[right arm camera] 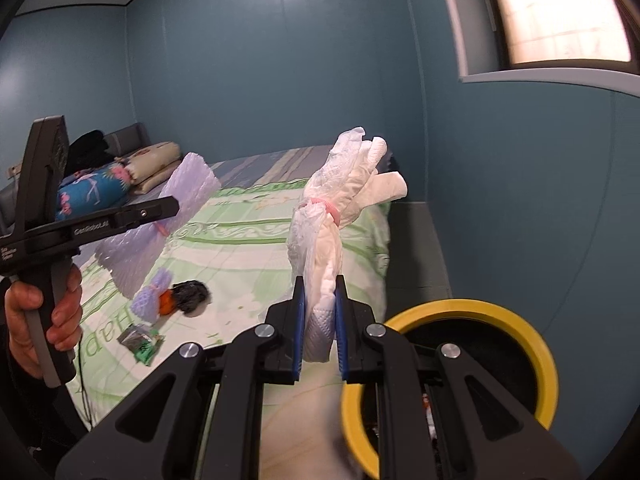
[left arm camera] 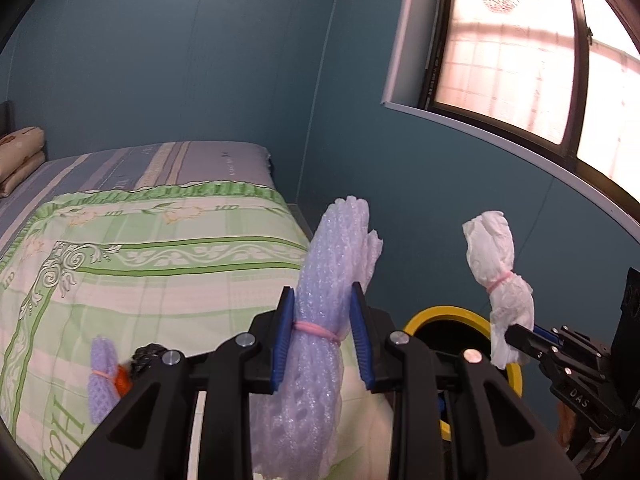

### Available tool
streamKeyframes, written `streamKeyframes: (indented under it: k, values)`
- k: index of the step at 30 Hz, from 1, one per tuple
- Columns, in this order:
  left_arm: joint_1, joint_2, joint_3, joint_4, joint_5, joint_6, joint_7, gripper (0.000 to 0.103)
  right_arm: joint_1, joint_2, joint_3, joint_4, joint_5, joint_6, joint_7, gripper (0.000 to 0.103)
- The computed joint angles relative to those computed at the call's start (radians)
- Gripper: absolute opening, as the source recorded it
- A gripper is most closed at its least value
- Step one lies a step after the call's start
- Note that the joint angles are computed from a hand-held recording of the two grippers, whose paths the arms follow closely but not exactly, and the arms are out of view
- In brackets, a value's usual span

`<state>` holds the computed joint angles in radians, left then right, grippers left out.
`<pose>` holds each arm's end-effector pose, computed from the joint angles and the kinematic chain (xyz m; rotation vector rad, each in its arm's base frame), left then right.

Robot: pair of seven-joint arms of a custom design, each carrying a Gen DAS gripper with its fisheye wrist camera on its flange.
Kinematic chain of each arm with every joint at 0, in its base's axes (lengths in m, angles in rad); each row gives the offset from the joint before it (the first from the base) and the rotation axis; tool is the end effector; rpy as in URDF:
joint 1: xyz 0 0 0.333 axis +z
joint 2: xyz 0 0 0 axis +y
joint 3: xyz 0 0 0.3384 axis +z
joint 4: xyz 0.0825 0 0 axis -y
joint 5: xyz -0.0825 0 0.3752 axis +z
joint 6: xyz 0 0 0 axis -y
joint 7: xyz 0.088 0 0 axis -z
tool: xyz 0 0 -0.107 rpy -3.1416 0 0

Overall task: Collect trash
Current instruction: 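Carry the purple foam net and white tissues over the bin with both tools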

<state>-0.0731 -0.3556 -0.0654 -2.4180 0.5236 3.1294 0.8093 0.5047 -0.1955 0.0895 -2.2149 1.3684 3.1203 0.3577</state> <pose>0.4494 -0.1104 0.5884 -1.6917 1.5402 -1.0985 0.4551 0.2099 0.5619 -1.7538 1.0870 -0.5124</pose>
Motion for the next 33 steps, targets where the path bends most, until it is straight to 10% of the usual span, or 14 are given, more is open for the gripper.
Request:
streamKeyframes:
  k: [27, 33]
  values:
    - [-0.314, 0.25, 0.055, 0.176, -0.404, 0.001, 0.353, 0.027, -0.071, -0.023, -0.045, -0.065, 0.038, 0.071, 0.025, 0.012]
    - [-0.276, 0.31, -0.014, 0.222, -0.487, -0.014, 0.421, 0.026, -0.082, -0.016, -0.055, -0.09, -0.043, 0.068, 0.111, 0.012]
